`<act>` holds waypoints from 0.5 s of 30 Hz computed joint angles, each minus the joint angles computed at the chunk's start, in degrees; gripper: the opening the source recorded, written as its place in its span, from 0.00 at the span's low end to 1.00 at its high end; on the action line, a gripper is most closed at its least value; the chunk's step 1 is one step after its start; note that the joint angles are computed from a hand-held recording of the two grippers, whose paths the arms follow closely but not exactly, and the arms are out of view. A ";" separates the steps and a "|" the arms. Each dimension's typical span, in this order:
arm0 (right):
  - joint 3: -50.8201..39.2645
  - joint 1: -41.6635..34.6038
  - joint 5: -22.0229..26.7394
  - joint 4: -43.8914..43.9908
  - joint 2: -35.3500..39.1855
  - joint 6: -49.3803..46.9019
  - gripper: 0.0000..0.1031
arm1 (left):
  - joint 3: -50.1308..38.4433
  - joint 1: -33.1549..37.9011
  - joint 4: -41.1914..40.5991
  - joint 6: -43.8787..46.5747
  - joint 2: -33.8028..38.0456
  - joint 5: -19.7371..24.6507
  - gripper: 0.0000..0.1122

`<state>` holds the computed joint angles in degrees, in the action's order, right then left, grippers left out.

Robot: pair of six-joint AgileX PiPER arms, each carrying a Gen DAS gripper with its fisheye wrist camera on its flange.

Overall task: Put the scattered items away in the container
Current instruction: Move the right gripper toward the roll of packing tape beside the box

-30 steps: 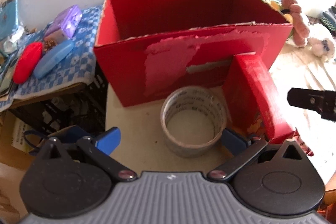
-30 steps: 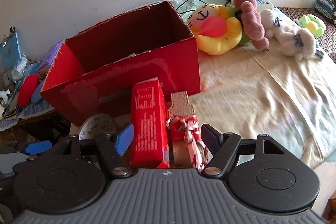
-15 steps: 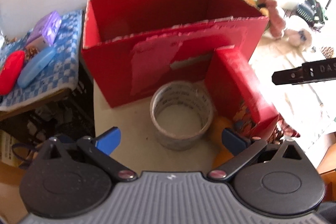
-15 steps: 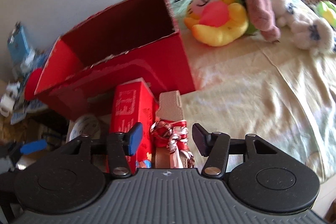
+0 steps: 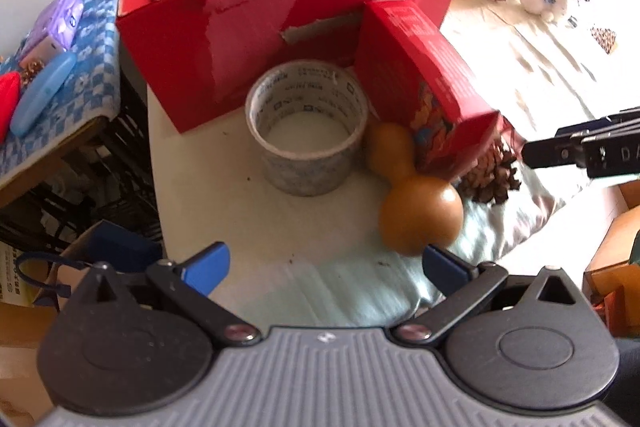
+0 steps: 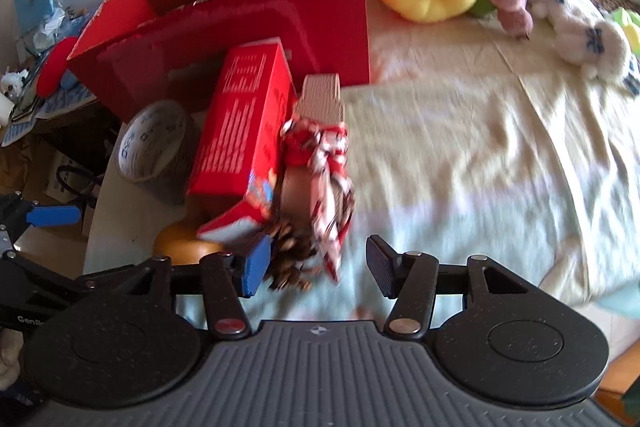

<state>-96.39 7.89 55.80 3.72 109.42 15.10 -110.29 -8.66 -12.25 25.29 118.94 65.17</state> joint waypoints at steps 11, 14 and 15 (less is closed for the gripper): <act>16.53 11.67 -7.14 -10.97 -9.28 23.31 0.56 | 16.51 0.59 0.64 7.98 -8.86 -7.10 0.91; 19.55 13.68 -6.43 -14.47 -11.19 28.33 0.56 | 20.60 -0.84 1.24 9.74 -11.14 -9.96 0.91; 20.63 14.16 -6.01 -16.01 -12.01 30.25 0.56 | 21.82 -1.48 1.21 10.63 -11.81 -10.84 0.91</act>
<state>-75.76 22.05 49.79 -12.28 97.41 45.35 -88.47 -10.15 -11.04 35.93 107.13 54.33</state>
